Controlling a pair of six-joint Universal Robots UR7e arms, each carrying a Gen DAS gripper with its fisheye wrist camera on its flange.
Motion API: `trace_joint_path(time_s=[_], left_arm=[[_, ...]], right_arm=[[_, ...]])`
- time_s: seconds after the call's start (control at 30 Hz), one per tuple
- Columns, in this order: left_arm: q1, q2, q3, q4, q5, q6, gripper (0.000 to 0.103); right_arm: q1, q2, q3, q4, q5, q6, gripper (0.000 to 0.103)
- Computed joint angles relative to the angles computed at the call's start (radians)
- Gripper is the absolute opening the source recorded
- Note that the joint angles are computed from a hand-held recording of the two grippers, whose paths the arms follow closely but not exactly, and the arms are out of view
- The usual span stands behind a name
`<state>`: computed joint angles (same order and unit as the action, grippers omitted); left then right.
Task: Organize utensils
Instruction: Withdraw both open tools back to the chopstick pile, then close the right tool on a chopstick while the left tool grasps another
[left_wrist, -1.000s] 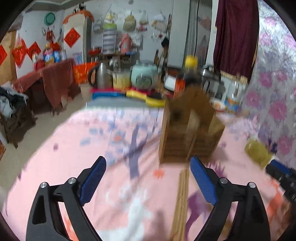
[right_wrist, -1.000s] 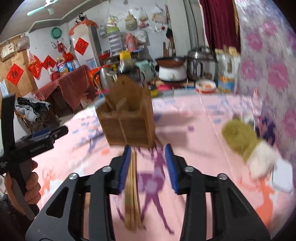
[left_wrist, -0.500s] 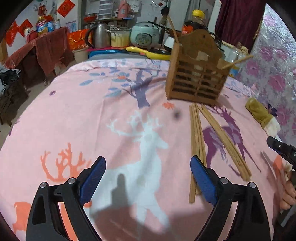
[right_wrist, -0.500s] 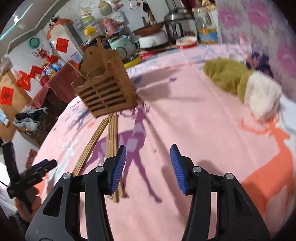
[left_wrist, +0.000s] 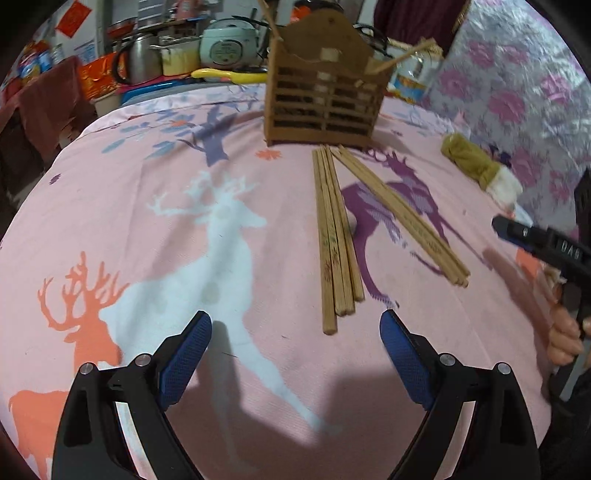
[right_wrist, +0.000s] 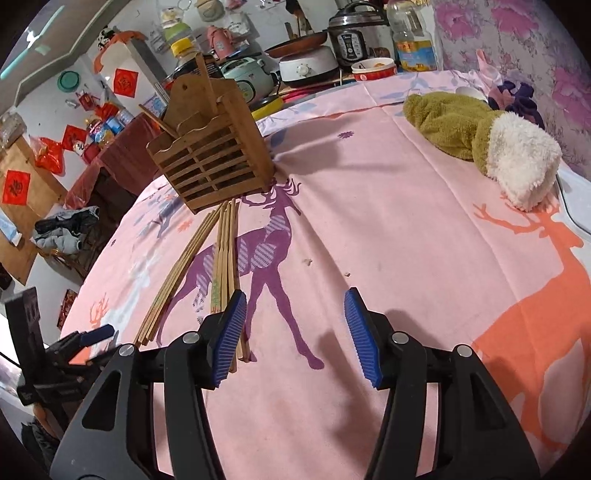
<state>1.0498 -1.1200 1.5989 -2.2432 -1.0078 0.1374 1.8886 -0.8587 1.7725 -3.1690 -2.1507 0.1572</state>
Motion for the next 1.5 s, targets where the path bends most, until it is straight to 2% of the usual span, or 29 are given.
trace_joint_path(time_s=[0.13, 0.23, 0.37, 0.43, 0.5, 0.63, 0.7, 0.9, 1.0, 1.03, 1.1, 1.33, 1.5], left_arm=[[-0.008, 0.006, 0.008, 0.006, 0.044, 0.012, 0.085], [-0.016, 0.018, 0.021, -0.036, 0.12, 0.04, 0.078], [0.002, 0.049, -0.023, -0.063, 0.182, 0.012, 0.076], [0.019, 0.058, -0.058, -0.048, 0.177, -0.027, 0.071], [0.037, 0.056, -0.087, -0.039, 0.13, -0.061, 0.068], [0.041, 0.053, -0.091, -0.034, 0.102, -0.061, 0.064], [0.034, 0.054, -0.078, -0.046, 0.121, -0.045, 0.064], [0.017, 0.056, -0.048, -0.066, 0.168, -0.01, 0.066], [0.015, 0.059, -0.046, -0.062, 0.178, -0.005, 0.075], [0.013, 0.061, -0.045, -0.06, 0.191, -0.005, 0.079], [0.014, 0.062, -0.049, -0.054, 0.195, -0.012, 0.082], [0.017, 0.06, -0.053, -0.047, 0.193, -0.015, 0.083], [0.015, 0.061, -0.051, -0.049, 0.195, -0.017, 0.083]], right_arm=[[0.0, 0.002, -0.002, 0.006, -0.001, -0.003, 0.056], [0.001, 0.004, -0.004, 0.008, -0.006, -0.008, 0.056], [0.001, 0.004, -0.003, 0.01, -0.007, -0.007, 0.057], [0.002, 0.005, -0.004, 0.009, -0.008, -0.008, 0.057], [0.002, 0.007, -0.004, 0.003, -0.006, -0.014, 0.057], [0.003, 0.01, -0.006, 0.007, 0.011, -0.037, 0.056], [0.004, 0.011, -0.009, 0.021, 0.031, -0.053, 0.055], [0.022, 0.032, -0.037, 0.114, 0.058, -0.141, 0.042], [0.036, 0.052, -0.059, 0.164, 0.004, -0.159, 0.029], [0.035, 0.053, -0.059, 0.17, 0.001, -0.156, 0.023], [0.027, 0.046, -0.057, 0.186, 0.009, -0.139, 0.019], [0.026, 0.037, -0.046, 0.184, 0.022, -0.15, 0.019], [0.032, 0.054, -0.066, 0.218, -0.004, -0.159, 0.019]])
